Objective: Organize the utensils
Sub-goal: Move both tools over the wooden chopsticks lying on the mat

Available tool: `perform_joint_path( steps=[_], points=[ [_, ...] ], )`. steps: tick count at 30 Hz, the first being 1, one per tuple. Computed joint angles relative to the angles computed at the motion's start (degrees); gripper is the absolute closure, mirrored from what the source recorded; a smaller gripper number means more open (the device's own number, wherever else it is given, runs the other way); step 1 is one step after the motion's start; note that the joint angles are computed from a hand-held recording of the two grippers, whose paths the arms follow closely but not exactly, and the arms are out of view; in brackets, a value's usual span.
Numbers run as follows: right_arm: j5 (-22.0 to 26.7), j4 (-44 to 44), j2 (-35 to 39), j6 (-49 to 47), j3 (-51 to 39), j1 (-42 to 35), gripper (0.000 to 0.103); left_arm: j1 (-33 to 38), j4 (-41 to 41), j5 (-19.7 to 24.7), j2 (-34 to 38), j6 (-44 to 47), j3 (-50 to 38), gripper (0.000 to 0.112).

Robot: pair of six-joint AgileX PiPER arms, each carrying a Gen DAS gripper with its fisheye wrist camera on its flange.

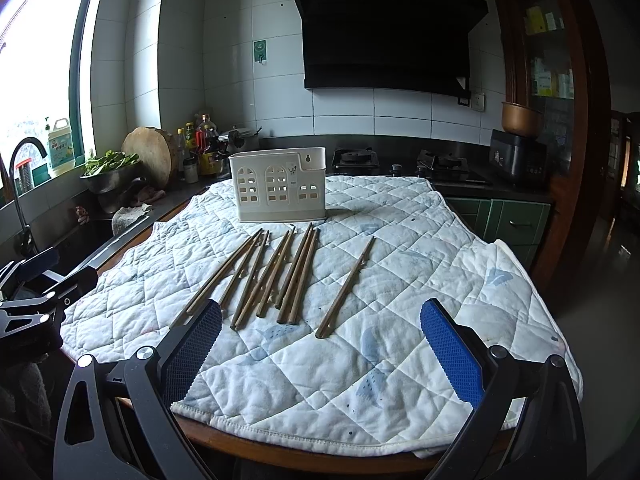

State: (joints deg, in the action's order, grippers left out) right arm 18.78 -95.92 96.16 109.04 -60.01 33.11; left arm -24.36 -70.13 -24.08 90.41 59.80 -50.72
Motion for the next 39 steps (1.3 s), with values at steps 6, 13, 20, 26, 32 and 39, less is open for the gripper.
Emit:
perform_joint_path(
  steps=[6, 13, 20, 26, 32, 39],
  points=[
    [-0.29, 0.09, -0.11, -0.21, 0.01, -0.27, 0.007, -0.14, -0.19, -0.37, 0.26, -0.06, -0.03, 0.014],
    [-0.21, -0.25, 0.01, 0.29, 0.03, -0.13, 0.007, -0.55, -1.45, -0.72, 0.73, 0.86, -0.48, 0.014],
    [0.38, 0.21, 0.03, 0.09, -0.11, 0.18, 0.007, -0.63, -3.79, -0.29, 0.9, 2.73, -1.06, 0.014],
    [0.14, -0.71, 0.14, 1.01, 0.04, 0.03, 0.007, -0.16, -4.75, 0.22, 1.41, 3.12, -1.53, 0.014],
    [0.15, -0.78, 0.23, 1.23, -0.01, 0.02, 0.007, 0.47, -3.85, 0.72, 1.71, 1.99, -1.74, 0.014],
    [-0.11, -0.43, 0.38, 0.76, -0.21, -0.08, 0.007, 0.43, -3.6, 0.85, 1.94, 2.37, -2.12, 0.014]
  ],
)
